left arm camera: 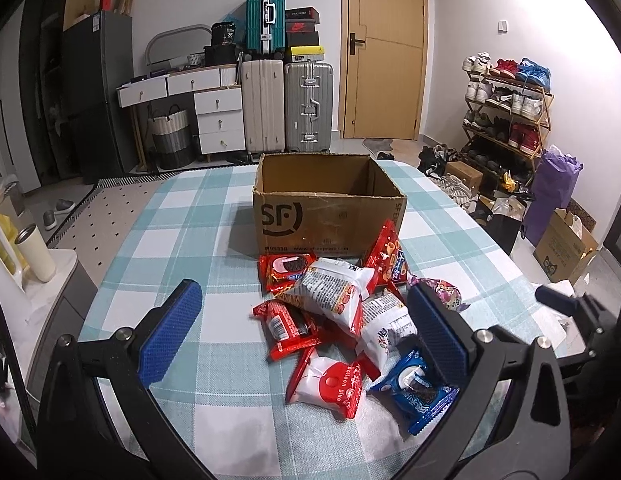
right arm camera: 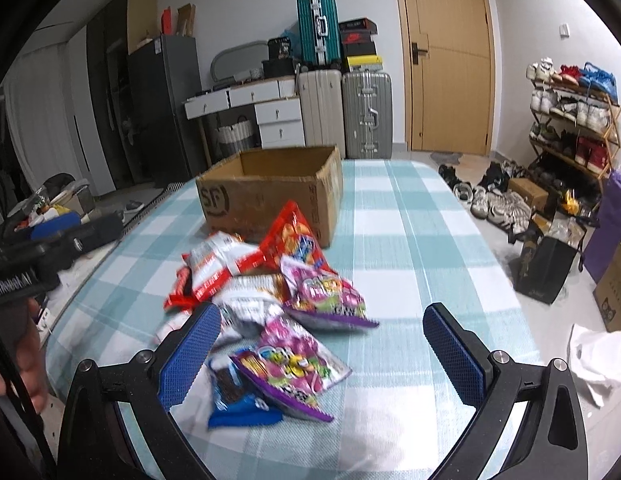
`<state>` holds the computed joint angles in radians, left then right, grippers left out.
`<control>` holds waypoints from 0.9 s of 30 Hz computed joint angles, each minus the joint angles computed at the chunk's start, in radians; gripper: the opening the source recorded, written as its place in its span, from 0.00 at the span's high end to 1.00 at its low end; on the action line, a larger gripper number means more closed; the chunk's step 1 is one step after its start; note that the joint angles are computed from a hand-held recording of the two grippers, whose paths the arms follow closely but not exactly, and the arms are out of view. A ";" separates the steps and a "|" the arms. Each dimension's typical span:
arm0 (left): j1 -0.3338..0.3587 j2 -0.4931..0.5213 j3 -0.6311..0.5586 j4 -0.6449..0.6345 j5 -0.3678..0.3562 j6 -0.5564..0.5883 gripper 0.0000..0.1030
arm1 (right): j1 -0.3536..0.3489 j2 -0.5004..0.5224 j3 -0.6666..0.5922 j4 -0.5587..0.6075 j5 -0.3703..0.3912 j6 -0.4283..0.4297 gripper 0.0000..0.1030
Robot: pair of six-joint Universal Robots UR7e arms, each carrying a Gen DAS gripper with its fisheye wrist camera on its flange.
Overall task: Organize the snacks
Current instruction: 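Reach the right tool to the purple candy bag and close on it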
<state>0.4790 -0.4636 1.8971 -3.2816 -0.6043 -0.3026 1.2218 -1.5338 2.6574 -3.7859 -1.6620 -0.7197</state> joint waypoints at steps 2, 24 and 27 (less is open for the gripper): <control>0.004 0.000 -0.002 0.008 -0.008 -0.005 0.01 | -0.028 0.003 0.002 0.012 0.024 0.001 0.00; 0.056 0.016 -0.020 0.046 -0.048 -0.029 0.01 | -0.105 0.081 -0.069 0.182 0.108 0.041 0.00; 0.066 0.015 -0.021 0.050 -0.050 -0.038 0.01 | -0.111 0.087 -0.085 0.220 0.120 0.059 0.00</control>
<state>0.5445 -0.4481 1.8764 -3.2312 -0.6545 -0.3401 1.1103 -1.4470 2.5729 -3.5654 -1.5424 -0.6611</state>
